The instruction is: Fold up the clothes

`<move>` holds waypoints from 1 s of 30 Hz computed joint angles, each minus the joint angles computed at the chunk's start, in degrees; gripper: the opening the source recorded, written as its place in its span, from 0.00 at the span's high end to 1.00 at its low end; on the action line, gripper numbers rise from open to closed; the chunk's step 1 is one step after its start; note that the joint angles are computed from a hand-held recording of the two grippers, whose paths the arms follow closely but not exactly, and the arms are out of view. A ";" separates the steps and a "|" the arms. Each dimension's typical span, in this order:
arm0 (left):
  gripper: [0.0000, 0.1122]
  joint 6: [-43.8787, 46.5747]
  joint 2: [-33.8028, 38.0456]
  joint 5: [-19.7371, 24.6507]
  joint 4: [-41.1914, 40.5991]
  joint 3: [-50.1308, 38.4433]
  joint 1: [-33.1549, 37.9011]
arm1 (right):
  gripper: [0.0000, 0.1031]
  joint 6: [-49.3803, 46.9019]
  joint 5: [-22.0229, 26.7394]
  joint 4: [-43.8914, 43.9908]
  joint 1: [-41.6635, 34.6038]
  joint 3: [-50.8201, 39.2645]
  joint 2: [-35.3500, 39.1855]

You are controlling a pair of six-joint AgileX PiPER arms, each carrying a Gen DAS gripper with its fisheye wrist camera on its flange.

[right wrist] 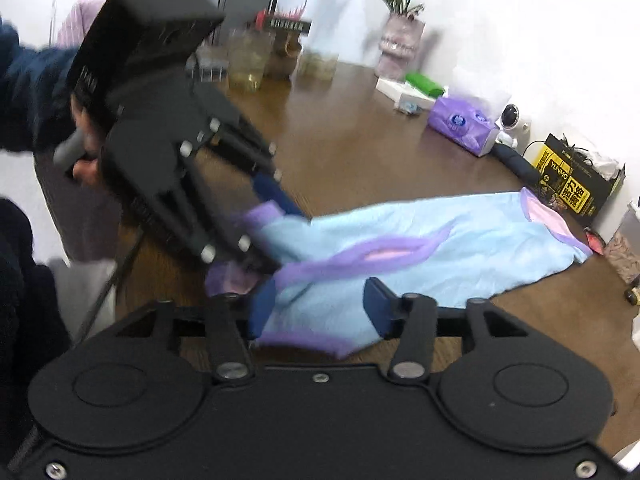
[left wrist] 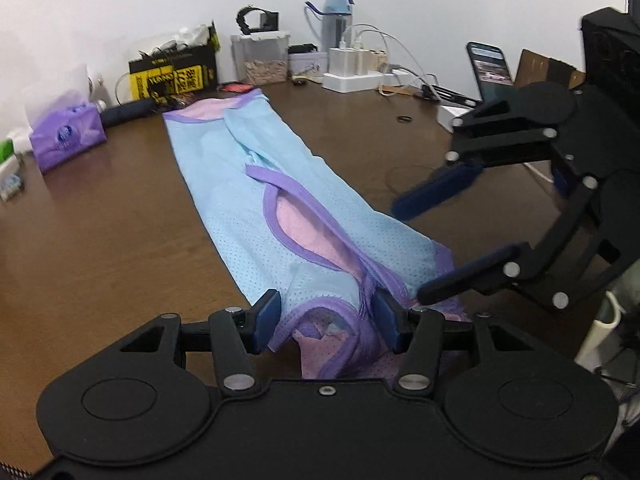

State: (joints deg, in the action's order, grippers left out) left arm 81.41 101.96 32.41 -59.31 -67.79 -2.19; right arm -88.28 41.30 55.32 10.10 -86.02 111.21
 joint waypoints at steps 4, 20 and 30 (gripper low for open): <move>0.52 -2.96 -3.54 2.04 5.69 1.95 0.78 | 0.45 -0.68 -0.85 -0.67 1.16 2.62 -0.99; 0.25 28.40 11.84 30.72 3.22 -18.01 9.42 | 0.40 -7.01 1.13 3.68 -1.86 7.90 -3.40; 0.08 28.08 17.26 33.89 5.23 -24.37 9.50 | 0.09 -9.65 -0.59 9.58 -2.49 7.13 0.17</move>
